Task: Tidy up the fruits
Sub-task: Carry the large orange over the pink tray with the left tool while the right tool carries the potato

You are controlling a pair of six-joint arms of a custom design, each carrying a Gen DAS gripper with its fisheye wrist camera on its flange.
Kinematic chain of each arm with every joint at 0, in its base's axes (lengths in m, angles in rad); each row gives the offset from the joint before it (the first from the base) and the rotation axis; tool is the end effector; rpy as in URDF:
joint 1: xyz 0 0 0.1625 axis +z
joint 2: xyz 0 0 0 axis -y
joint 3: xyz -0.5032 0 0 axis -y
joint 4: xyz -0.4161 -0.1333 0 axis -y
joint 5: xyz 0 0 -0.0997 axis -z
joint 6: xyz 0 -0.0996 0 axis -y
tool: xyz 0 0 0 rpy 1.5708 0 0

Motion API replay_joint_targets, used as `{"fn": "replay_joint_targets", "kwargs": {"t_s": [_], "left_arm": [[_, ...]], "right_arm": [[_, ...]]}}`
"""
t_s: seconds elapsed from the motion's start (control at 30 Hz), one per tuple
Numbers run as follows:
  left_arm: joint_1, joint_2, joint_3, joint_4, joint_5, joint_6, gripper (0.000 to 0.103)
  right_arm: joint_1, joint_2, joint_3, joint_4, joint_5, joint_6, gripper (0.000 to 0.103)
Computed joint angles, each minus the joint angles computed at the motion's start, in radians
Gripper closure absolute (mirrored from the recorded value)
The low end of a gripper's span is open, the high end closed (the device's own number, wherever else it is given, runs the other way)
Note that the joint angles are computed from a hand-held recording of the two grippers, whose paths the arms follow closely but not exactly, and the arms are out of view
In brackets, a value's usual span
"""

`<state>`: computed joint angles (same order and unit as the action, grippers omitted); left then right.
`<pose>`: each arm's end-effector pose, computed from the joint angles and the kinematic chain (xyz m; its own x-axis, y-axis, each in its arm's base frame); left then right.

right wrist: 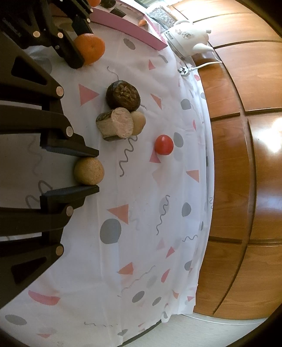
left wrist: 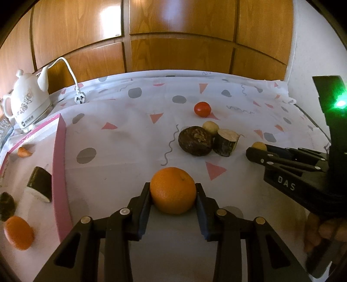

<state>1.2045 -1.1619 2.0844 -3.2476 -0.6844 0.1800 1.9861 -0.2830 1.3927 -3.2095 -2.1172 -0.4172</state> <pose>-0.0066 -0.6049 0.3149 -0.7210 -0.1428 -0.6781 0.3965 0.7176 -0.5726 0.3963 -0.6967 -0.0928 -0.6703 -0.4159 0.6146 -0.6781 0.6797 -0.2796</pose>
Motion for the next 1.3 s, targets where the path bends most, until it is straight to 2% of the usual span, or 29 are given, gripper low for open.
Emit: {"fn": "replay_joint_targets", "kwargs": {"t_s": [0.23, 0.43, 0.57, 0.7, 1.0, 1.17, 1.3], "left_arm": [[-0.020, -0.061, 0.026, 0.074, -0.031, -0.079, 0.065], [-0.037, -0.116, 0.045, 0.076, -0.037, -0.105, 0.065], [-0.044, -0.156, 0.050, 0.067, -0.027, -0.110, 0.065], [-0.039, -0.189, 0.041, 0.041, 0.017, -0.111, 0.065], [0.028, -0.239, 0.010, 0.052, 0.134, -0.187, 0.065], [0.051, -0.247, 0.005, 0.038, 0.191, -0.191, 0.065], [0.057, -0.252, 0.011, 0.021, 0.220, -0.184, 0.065]], "right_arm": [[0.006, 0.007, -0.005, -0.009, -0.020, -0.012, 0.077], [0.010, 0.010, -0.008, -0.008, -0.033, -0.018, 0.077], [0.016, 0.015, -0.012, -0.009, -0.055, -0.035, 0.078], [0.023, 0.010, -0.006, 0.001, -0.060, -0.031, 0.078], [0.060, -0.008, 0.025, 0.011, 0.027, -0.031, 0.078], [0.086, -0.020, 0.030, 0.074, 0.130, -0.020, 0.078], [0.114, -0.013, 0.022, 0.124, 0.209, -0.041, 0.078]]}}
